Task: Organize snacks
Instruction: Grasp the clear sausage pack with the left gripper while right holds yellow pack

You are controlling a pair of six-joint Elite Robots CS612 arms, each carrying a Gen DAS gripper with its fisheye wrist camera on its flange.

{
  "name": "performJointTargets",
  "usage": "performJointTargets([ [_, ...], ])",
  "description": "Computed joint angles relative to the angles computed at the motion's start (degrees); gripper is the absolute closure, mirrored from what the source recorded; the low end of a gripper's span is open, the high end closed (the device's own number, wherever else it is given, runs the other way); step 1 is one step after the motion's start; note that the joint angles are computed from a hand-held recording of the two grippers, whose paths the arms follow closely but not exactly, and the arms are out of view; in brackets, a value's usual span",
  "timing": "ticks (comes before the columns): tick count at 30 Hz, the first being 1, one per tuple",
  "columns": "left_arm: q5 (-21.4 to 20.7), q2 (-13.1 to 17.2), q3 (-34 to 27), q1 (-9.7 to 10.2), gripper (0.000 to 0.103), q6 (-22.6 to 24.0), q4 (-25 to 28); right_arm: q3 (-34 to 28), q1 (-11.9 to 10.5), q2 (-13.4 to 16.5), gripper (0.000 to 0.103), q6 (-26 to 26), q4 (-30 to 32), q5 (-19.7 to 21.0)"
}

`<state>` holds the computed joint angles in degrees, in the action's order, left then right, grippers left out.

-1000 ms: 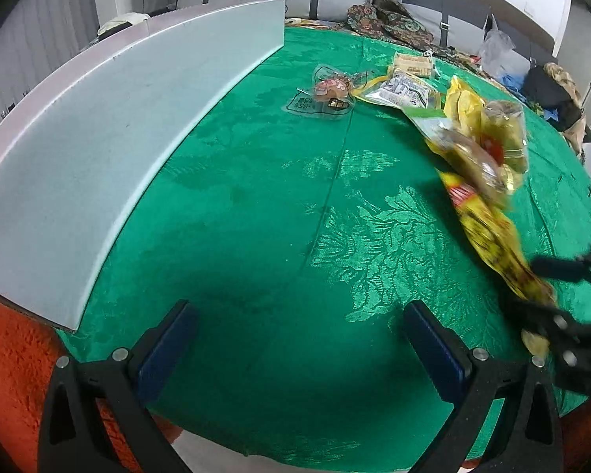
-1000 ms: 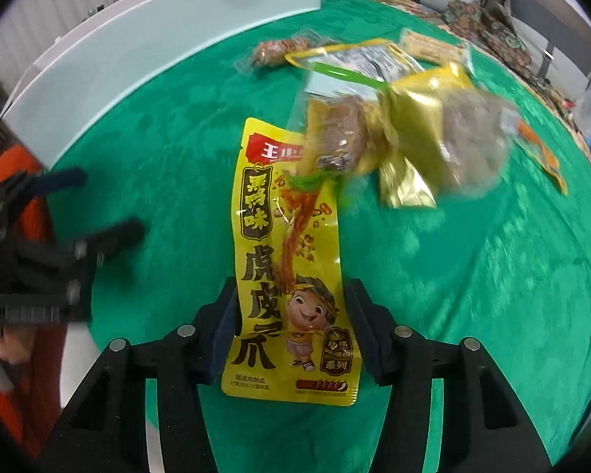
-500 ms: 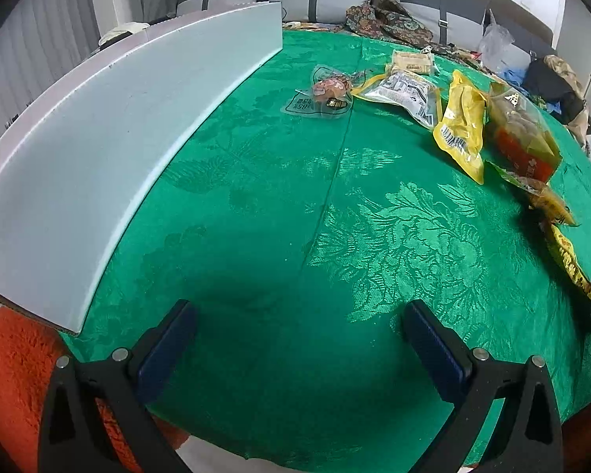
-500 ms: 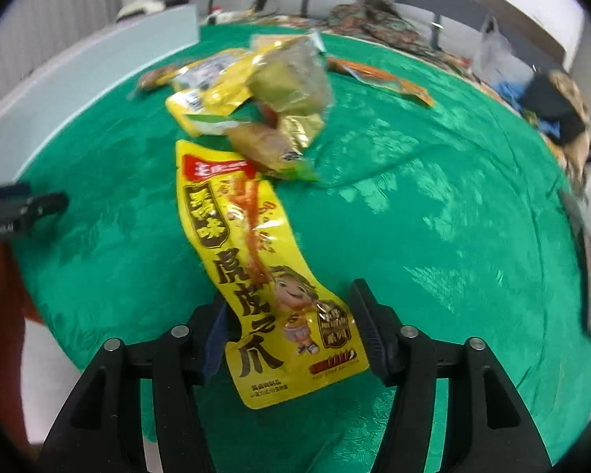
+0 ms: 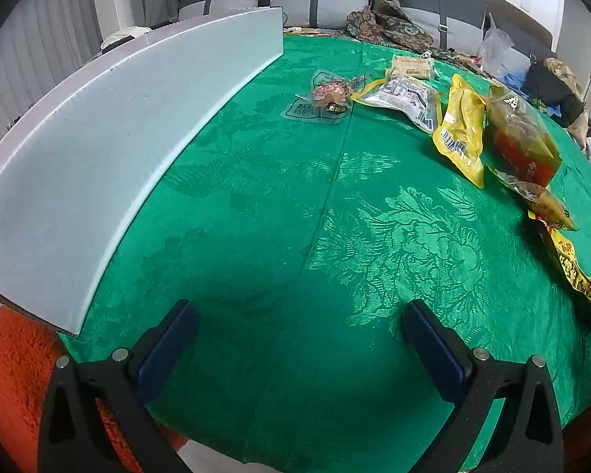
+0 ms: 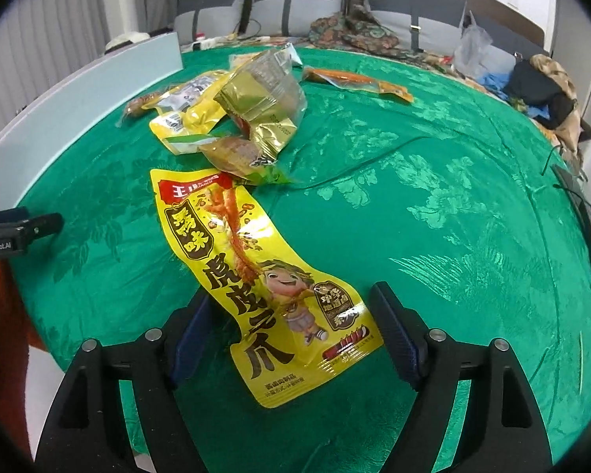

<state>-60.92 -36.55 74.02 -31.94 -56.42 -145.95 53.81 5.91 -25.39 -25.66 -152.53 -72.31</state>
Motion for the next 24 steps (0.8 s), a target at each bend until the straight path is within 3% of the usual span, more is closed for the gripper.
performJointTargets([
  [24, 0.07, -0.08, 0.09, 0.02, 0.0, 0.09, -0.12, 1.08, -0.28, -0.04, 0.021, 0.12, -2.65, 1.18],
])
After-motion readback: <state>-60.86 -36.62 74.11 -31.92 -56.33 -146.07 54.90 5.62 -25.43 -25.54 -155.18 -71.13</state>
